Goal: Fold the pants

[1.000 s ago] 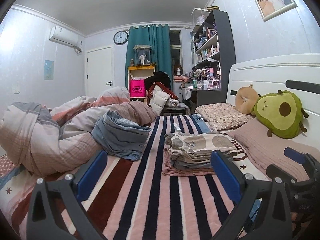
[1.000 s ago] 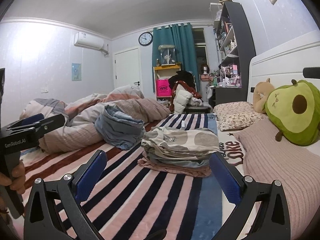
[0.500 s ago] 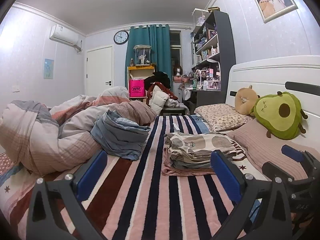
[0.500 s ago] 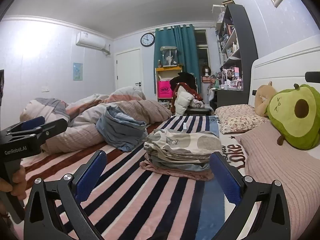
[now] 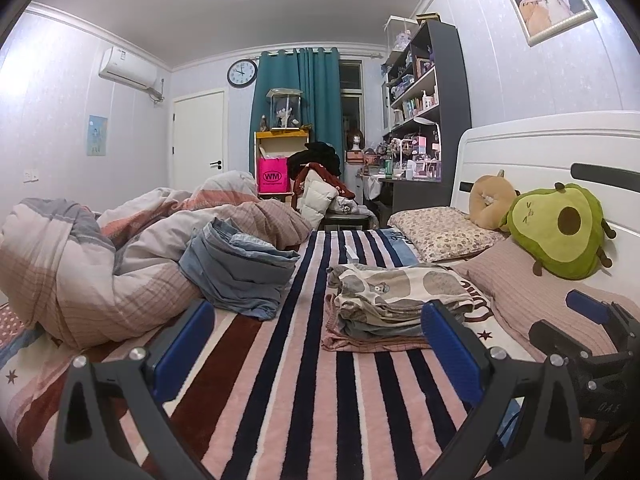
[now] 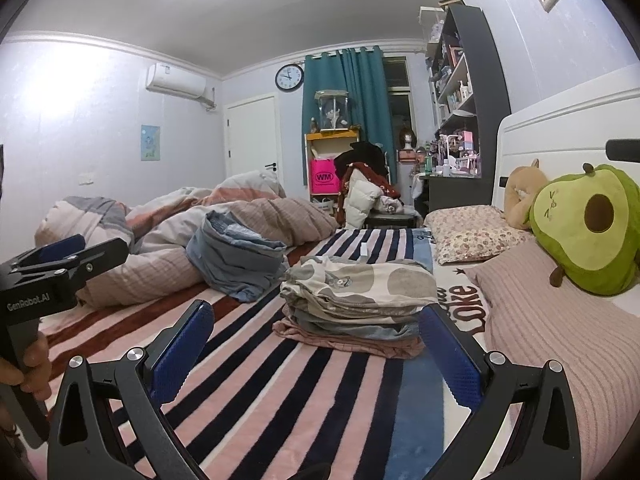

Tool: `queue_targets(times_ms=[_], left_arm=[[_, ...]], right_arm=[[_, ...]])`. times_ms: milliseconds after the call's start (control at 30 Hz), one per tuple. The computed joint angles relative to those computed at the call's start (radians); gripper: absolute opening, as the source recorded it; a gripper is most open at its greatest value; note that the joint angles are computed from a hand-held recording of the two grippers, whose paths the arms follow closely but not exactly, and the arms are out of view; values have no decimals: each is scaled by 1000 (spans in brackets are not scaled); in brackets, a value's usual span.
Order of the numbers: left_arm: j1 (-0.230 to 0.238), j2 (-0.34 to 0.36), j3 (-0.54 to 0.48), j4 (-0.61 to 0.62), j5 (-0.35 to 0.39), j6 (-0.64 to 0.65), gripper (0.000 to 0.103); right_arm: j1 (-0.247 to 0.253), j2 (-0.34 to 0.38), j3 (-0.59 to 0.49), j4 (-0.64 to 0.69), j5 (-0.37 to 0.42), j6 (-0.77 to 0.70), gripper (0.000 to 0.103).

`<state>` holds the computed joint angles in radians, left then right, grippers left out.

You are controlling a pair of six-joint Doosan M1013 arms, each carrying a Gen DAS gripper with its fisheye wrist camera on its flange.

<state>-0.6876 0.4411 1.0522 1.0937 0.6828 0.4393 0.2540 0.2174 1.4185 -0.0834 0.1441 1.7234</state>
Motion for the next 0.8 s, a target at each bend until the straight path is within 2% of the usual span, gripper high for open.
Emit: queue_targets(times_ms=[800], left_arm=[[2,6,-7,-9,-2,9,102]], right_arm=[[1,-1,0,-9,3,12,102]])
